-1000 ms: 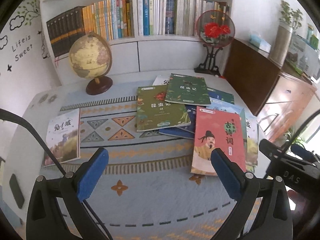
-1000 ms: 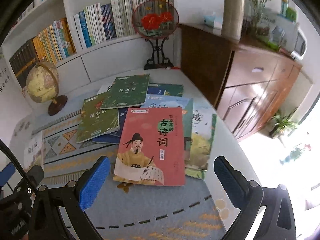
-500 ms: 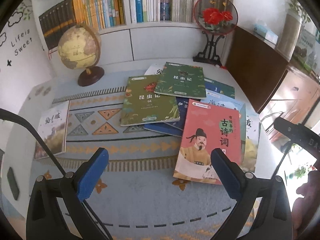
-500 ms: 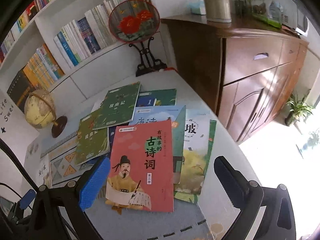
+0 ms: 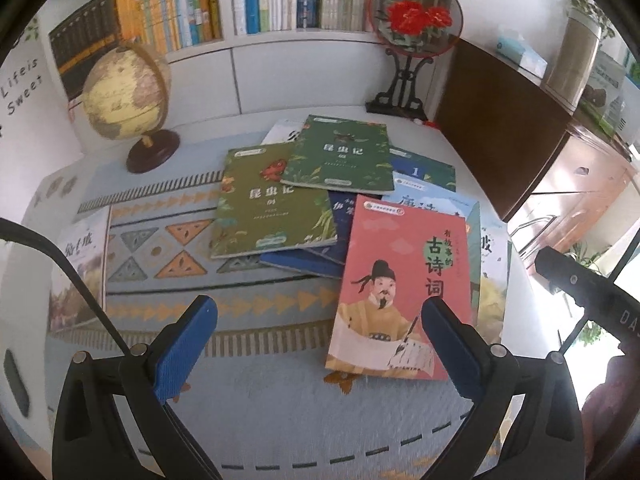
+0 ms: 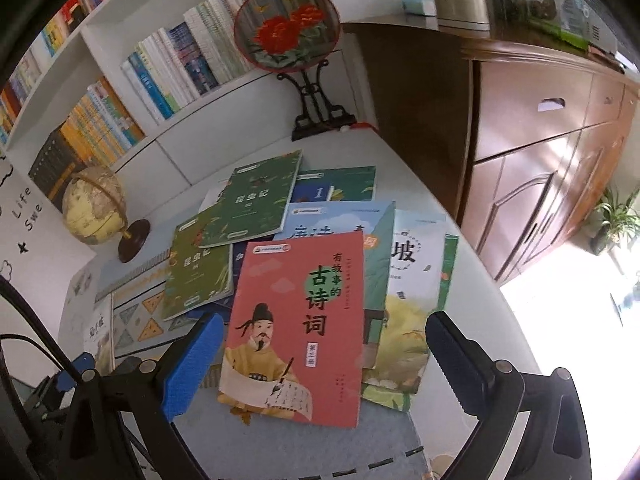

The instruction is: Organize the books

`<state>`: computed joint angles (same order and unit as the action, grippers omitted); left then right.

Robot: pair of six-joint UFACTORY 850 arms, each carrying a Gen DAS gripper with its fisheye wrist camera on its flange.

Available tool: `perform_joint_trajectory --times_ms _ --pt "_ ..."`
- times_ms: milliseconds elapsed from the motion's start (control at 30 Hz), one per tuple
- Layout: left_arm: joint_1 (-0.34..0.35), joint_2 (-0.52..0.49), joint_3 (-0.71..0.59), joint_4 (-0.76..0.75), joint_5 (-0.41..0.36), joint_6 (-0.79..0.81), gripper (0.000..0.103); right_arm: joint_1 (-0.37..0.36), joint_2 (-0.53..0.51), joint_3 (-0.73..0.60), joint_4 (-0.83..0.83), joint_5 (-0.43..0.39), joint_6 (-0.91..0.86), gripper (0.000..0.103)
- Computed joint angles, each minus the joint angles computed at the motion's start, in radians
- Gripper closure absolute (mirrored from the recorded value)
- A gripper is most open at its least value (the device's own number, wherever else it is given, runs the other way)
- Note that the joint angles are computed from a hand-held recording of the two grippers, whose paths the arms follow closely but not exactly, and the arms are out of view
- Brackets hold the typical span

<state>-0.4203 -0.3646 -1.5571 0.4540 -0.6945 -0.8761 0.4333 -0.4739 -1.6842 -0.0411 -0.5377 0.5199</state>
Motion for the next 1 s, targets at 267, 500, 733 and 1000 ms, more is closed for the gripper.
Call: perform_joint_trajectory --times_ms 267,500,733,1000 --pt "0.032 -0.031 -0.031 -0.216 0.076 0.246 0.001 -0.021 -0.022 -0.017 0.038 -0.02 0.027 0.002" --pt "0.032 -0.058 -0.052 -0.236 0.056 0.288 0.001 -0.028 -0.061 -0.056 0.076 -0.066 0.011 0.002" --pt "0.046 -0.063 -0.048 -0.308 0.064 0.339 0.001 -0.019 -0.087 -0.092 0.043 -0.105 0.041 0.002" --pt "0.045 -0.069 -0.051 -0.298 0.052 0.324 0.001 -0.005 -0.099 -0.11 0.033 -0.106 0.026 0.002"
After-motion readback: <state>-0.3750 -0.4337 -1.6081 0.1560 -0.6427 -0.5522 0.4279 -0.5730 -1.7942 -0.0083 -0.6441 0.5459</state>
